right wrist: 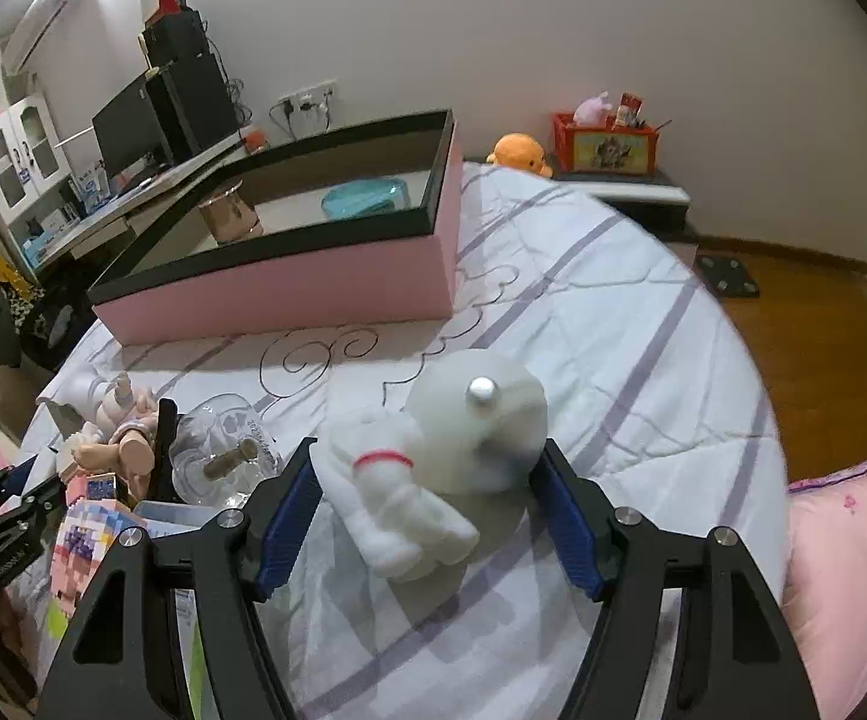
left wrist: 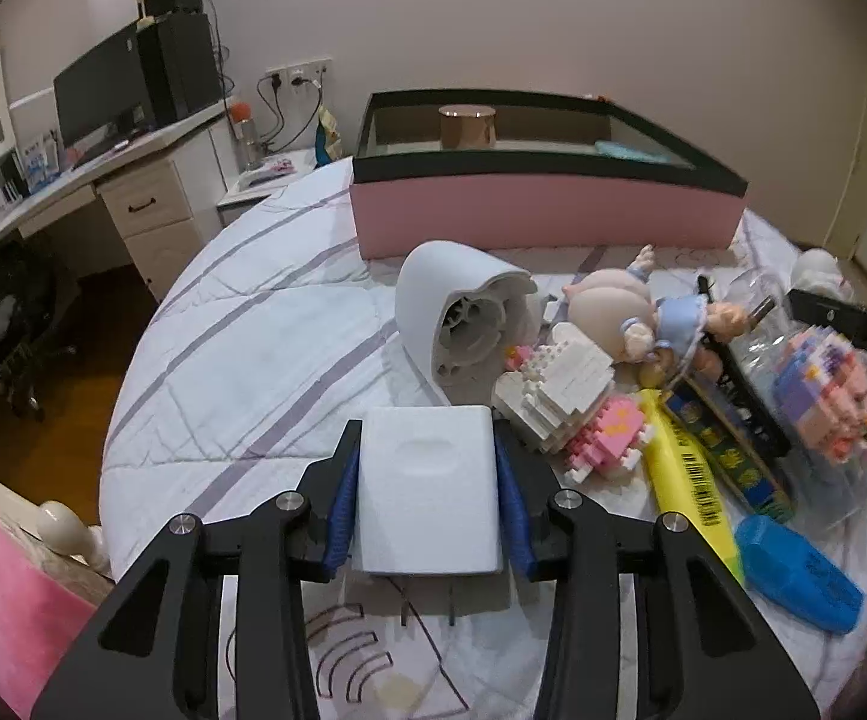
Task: Organize rigid objects
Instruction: 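Grasp the white charger with the left tool while the right tool grasps the astronaut figure, then carry the charger and astronaut figure into the pink box and release both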
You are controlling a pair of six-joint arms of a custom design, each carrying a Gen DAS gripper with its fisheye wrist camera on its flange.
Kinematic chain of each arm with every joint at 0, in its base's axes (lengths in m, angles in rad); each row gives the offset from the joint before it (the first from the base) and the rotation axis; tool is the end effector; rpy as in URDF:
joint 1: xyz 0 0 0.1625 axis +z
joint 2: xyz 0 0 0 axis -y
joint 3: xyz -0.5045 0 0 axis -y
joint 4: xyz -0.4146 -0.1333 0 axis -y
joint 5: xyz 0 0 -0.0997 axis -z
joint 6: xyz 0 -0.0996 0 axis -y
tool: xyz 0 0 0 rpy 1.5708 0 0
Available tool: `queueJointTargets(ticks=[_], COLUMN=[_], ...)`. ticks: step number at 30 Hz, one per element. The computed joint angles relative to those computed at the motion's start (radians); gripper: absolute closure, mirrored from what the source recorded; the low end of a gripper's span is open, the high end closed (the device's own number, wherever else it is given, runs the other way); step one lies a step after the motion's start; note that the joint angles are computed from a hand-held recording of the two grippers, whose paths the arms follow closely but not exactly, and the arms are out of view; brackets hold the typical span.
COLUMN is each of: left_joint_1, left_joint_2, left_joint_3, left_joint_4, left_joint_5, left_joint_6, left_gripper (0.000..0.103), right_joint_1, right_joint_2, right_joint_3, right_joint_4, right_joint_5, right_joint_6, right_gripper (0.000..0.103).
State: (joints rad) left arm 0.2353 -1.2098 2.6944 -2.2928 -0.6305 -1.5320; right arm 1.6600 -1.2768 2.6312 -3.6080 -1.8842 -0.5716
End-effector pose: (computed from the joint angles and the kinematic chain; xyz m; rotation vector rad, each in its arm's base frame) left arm -0.1888 -0.2651 0.1101 0.2205 2.1389 -0.9452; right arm 0.1354 -0.3617 0.2298 0.6978 -2.4795 0.7903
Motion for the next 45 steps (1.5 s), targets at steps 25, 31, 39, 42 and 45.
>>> queueJointTargets(ticks=[25, 31, 39, 42, 45], left_joint_1=[-0.018, 0.017, 0.001, -0.018, -0.015], left_joint_2=[-0.047, -0.022, -0.008, -0.064, -0.102], left_joint_3=[0.007, 0.030, 0.043, 0.028, -0.002], left_joint_4=[-0.111, -0.213, -0.208, -0.164, -0.155], left_joint_5=[-0.007, -0.019, -0.012, 0.021, 0.065], left_joint_6=[0.142, 0.183, 0.112, 0.118, 0.180], left_gripper=[0.062, 0.061, 0.062, 0.062, 0.061], right_joint_1=[0.114, 0.116, 0.131, 0.144, 0.168], right_joint_2=[-0.093, -0.088, -0.084, -0.088, -0.085], right_joint_3=[-0.021, -0.024, -0.024, -0.034, -0.057], right_joint_4=[0.124, 0.137, 0.138, 0.158, 0.175], right_joint_5=[0.063, 0.073, 0.076, 0.075, 0.064], right_joint_6=[0.000, 0.010, 0.012, 0.011, 0.005], right_gripper=[0.033, 0.032, 0.032, 0.032, 0.032])
